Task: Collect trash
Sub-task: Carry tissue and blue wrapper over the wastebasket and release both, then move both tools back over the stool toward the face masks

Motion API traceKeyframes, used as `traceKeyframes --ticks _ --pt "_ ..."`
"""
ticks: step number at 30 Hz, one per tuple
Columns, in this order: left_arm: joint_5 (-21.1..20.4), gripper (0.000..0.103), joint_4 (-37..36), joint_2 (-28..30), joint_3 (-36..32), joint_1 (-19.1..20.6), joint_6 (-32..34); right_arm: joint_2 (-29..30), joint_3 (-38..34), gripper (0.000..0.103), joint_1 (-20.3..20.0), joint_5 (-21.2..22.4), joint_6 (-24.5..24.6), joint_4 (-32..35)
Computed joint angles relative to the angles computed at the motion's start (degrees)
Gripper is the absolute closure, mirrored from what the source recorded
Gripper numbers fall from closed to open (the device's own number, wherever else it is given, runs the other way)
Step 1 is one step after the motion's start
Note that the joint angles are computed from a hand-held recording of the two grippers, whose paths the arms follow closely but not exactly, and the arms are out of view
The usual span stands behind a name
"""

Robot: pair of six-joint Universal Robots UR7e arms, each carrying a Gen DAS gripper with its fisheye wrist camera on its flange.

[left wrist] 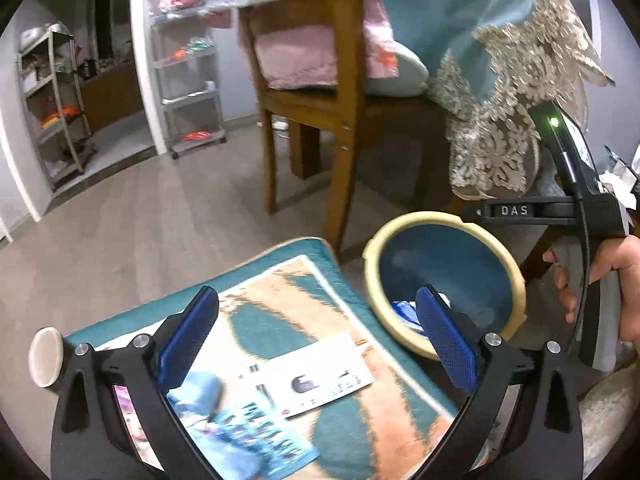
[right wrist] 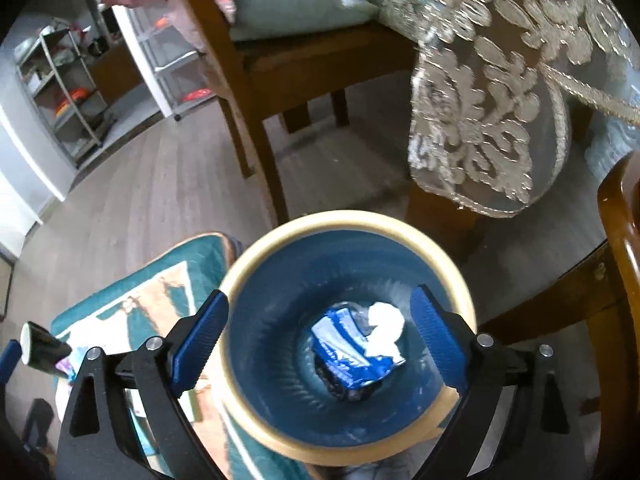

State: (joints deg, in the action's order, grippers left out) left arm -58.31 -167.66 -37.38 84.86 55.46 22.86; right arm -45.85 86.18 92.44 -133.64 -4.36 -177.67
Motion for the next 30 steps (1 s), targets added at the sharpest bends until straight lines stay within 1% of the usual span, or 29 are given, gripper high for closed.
traceKeyframes --ticks 7,11,15,17,22,27,30 --pt "3.48 0.006 -2.06 -4.88 2.81 0.96 -1.62 2.34 -1.8 0.01 2.93 1.61 0.08 0.87" --pt "5.79 0.006 -2.75 -8.14 4.23 1.88 -4.0 4.28 -3.75 0.01 4.52 2.59 0.56 3.28" --pt "7.18 0.006 -4.1 -11.05 5.94 2.57 -5.46 7.04 -6.63 0.01 6.33 2.49 0.51 6.52" --pt "7.77 0.006 -3.87 -12.24 6.52 3.05 -6.23 8.48 -8.11 0.01 7.3 3.15 0.49 8.3" --pt "10.38 0.006 -4.7 -14.41 8.09 4.5 -5.13 11.23 -10.78 0.01 9.09 4.11 -0.44 11.29" --pt "12.45 0.006 -3.62 -15.63 9.02 6.39 -4.61 13.56 -13.25 0.01 10.34 5.86 1.57 14.61" --pt "13.31 0.006 -3.6 -15.86 9.57 7.68 -2.74 15.91 -15.59 0.01 10.72 7.08 2.0 16.53"
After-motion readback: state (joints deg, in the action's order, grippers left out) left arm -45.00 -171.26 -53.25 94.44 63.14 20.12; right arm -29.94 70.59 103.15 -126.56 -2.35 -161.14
